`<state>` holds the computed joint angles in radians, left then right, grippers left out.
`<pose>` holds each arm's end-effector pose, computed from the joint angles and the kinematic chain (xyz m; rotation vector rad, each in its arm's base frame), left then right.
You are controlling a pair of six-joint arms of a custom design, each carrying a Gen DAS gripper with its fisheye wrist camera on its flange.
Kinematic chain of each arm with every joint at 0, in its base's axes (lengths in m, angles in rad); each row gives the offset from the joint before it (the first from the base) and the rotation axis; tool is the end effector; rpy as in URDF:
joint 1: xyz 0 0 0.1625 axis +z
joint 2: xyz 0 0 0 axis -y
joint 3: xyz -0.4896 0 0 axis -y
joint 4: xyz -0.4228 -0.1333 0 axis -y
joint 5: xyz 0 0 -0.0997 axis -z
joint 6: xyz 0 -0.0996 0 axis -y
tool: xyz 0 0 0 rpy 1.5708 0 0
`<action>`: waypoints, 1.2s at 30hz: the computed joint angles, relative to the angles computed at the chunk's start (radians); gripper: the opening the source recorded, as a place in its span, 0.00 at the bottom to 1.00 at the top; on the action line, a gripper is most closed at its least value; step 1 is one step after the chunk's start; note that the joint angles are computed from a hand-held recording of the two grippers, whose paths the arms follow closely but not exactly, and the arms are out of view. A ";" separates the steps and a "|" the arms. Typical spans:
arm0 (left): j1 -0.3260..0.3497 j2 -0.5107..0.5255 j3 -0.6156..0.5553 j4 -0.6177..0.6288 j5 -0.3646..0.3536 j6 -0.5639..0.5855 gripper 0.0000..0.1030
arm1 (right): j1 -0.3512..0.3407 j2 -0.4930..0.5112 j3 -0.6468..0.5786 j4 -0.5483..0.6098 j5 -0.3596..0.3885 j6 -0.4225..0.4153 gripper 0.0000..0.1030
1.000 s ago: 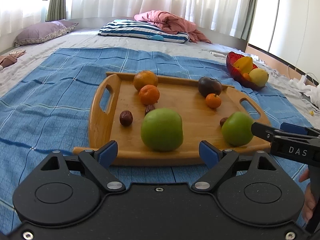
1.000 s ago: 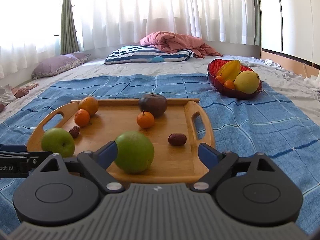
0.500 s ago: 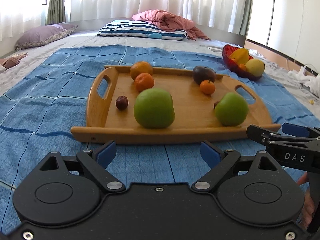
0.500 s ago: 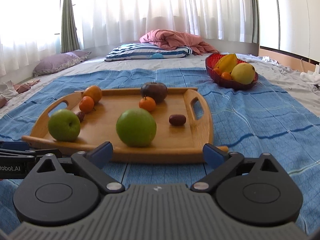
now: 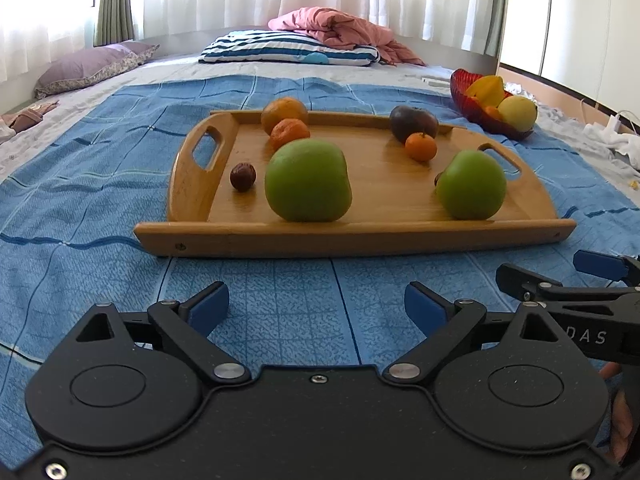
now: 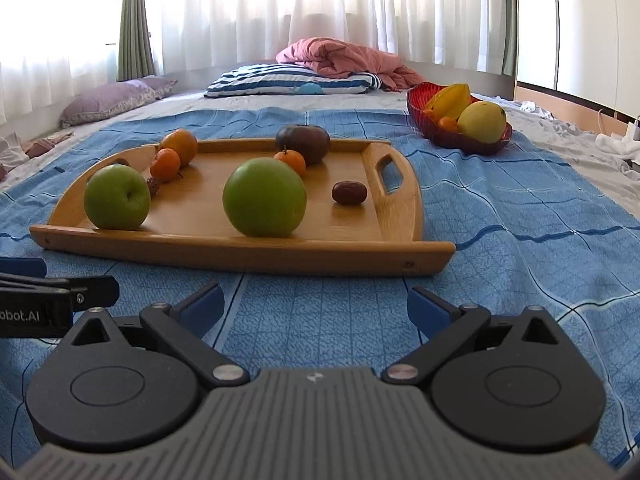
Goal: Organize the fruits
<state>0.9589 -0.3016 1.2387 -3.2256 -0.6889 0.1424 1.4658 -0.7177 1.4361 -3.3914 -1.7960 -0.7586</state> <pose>-0.3074 -0.8039 -0.0149 0.4545 2.2199 -1.0589 0.0246 -0.8259 0.2513 0.5721 -2.1733 1.1454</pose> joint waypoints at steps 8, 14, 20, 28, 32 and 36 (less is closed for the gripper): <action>0.003 0.025 -0.022 -0.023 0.019 0.040 0.98 | -0.001 0.016 -0.017 0.014 -0.016 -0.025 1.00; 0.006 0.031 -0.033 -0.010 0.022 0.029 1.00 | -0.004 0.021 -0.023 0.018 -0.015 -0.022 1.00; 0.006 0.033 -0.035 -0.009 0.034 0.011 1.00 | -0.004 0.023 -0.025 0.021 -0.015 -0.030 1.00; 0.006 0.035 -0.036 -0.009 0.037 0.003 1.00 | -0.005 0.023 -0.024 0.018 -0.013 -0.031 1.00; 0.006 0.035 -0.036 -0.009 0.037 0.003 1.00 | -0.004 0.023 -0.024 0.019 -0.013 -0.031 1.00; 0.006 0.035 -0.036 -0.009 0.037 0.003 1.00 | -0.004 0.022 -0.024 0.018 -0.013 -0.031 1.00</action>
